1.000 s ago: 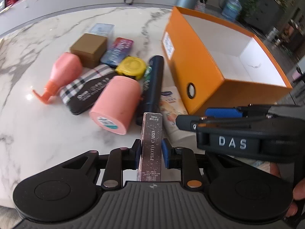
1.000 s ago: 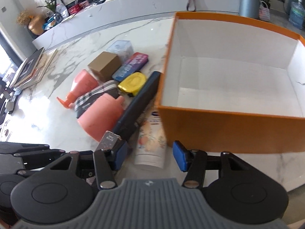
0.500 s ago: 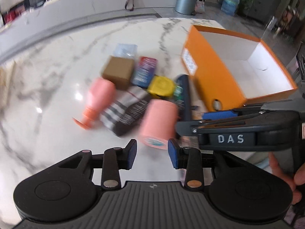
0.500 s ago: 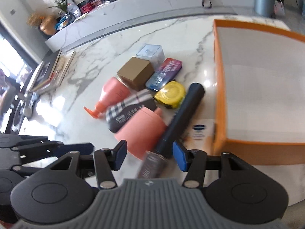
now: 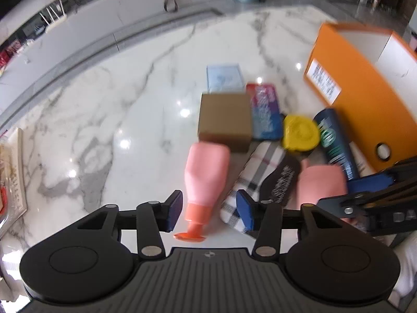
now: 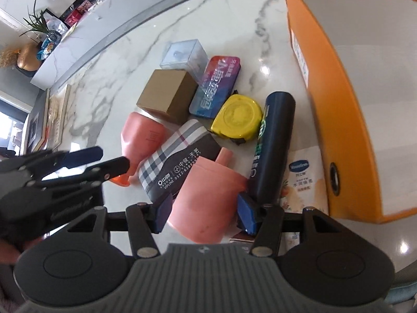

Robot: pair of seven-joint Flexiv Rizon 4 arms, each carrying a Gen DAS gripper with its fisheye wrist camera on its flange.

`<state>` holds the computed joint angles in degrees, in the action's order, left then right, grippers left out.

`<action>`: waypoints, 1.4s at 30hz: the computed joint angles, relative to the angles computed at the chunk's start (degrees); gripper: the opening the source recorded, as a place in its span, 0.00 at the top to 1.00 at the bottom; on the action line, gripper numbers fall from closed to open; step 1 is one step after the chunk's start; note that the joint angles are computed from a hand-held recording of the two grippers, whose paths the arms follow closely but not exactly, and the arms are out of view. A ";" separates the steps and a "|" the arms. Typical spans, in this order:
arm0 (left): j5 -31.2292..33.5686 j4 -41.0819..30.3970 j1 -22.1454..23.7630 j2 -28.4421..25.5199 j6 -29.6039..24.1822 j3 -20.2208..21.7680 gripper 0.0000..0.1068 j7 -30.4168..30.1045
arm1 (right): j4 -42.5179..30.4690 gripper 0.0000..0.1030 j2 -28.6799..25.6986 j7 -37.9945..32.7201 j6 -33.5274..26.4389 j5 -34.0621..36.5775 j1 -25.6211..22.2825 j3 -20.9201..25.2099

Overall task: Organize rigid objects
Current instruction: 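Grasp the pink cup with the right tool while the left tool grasps the pink pump bottle, then carry both pink items into the orange box and open both tools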

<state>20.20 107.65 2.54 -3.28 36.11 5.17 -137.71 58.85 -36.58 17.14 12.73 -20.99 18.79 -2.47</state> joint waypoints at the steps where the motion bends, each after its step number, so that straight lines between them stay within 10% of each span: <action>1: -0.84 0.23 0.23 -0.30 -0.58 0.08 0.46 1.18 | -0.73 0.41 -0.42 0.25 -0.50 0.54 -0.20 0.05; 15: -2.42 5.79 1.29 0.99 5.35 0.88 0.47 -2.04 | -2.14 0.33 -2.45 -1.24 -0.60 1.67 -1.56 -0.26; 22: -2.85 4.81 1.79 -0.41 7.54 0.85 0.68 -4.44 | -0.48 0.40 -1.71 -1.57 0.79 1.41 -1.52 -0.31; 42: 7.72 -6.77 -4.38 5.86 -12.59 -6.32 0.73 -20.09 | -0.87 0.44 1.45 -4.71 -1.56 -9.14 3.93 -2.30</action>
